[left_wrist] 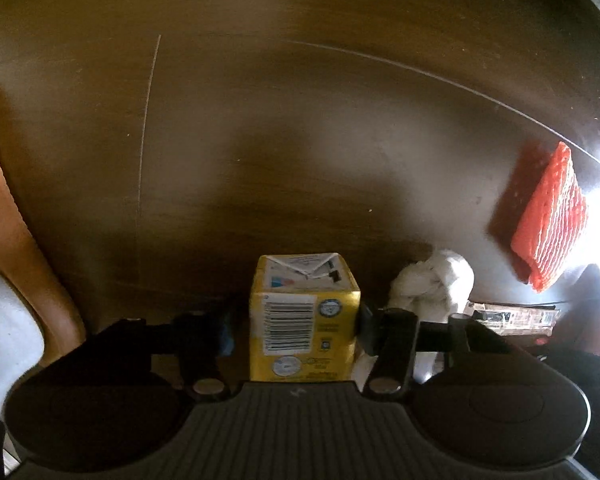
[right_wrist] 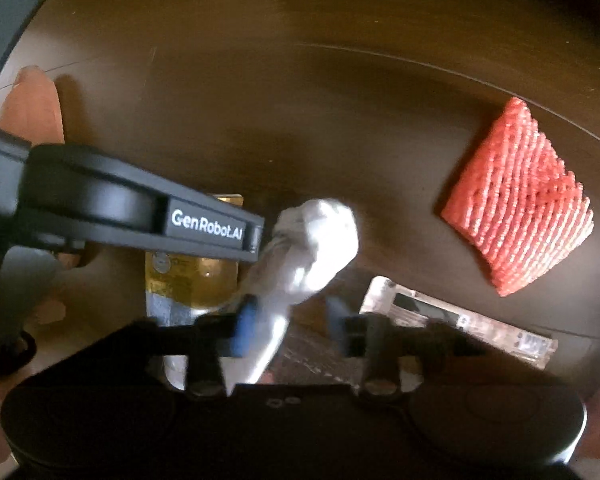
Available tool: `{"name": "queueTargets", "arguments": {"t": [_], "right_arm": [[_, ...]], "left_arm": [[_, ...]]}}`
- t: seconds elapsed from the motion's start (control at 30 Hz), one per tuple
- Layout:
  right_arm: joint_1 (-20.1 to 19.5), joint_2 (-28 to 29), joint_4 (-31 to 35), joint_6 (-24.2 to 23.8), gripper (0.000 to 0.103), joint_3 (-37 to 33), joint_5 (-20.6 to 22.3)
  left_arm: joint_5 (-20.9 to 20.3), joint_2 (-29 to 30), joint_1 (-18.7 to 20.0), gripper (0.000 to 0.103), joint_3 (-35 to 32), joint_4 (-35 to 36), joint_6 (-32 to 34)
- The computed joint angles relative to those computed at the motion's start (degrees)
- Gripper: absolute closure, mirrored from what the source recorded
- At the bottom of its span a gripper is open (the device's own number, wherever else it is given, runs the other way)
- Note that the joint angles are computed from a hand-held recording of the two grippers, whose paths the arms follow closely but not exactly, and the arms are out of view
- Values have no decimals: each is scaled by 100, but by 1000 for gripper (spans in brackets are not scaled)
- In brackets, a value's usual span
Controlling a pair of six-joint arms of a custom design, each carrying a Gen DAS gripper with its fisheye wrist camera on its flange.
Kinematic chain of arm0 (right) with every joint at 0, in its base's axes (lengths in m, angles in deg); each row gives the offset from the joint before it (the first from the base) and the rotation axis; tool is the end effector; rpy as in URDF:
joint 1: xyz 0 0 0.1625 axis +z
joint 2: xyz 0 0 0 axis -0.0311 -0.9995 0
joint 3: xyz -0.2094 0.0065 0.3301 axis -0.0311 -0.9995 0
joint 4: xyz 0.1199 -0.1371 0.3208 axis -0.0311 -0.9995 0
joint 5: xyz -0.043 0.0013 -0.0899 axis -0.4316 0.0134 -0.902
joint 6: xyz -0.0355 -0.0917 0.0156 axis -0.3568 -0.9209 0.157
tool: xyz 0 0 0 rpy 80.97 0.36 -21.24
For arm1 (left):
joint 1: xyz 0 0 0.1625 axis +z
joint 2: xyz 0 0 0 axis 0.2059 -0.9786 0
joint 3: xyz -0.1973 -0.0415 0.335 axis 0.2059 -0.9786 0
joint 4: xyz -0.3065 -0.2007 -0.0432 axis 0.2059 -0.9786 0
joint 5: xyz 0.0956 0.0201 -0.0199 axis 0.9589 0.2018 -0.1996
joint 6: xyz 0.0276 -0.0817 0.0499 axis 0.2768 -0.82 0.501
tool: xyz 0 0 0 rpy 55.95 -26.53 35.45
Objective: Collect trash
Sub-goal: 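Grasp the yellow juice carton with the left gripper while the right grasps the white cloth, then lift the carton and cloth up to the teal bin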
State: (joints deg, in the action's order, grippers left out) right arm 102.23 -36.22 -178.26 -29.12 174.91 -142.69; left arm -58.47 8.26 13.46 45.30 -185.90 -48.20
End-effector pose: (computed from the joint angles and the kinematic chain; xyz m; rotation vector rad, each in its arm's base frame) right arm 0.1407 -0.3134 0.2745 0.5050 -2.4844 -0.5258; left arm -0.3376 -0.3089 0.0256 -0.6274 2.4364 0.1366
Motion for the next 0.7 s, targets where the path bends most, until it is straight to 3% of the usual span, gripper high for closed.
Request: {"name": "queueTargets", "arguments": {"t": [0.03,0.33,0.57,0.7], "right_arm": [[4,29,55,56,103,-54,39],[495,-151,500,152,103,-769,224],[1127,-255,1103,531,103,-1707,288],[1490,-201,1507,628,103,-2483,323]], "left_arm": [[-27,-20,-3,53,24,-33,-31],[-47,-175,-70,53,-584,986,-311],[157,-313,-548,54,-1584,2110,-684],[487,-355,-813,54,-2230,2693,-798]]}}
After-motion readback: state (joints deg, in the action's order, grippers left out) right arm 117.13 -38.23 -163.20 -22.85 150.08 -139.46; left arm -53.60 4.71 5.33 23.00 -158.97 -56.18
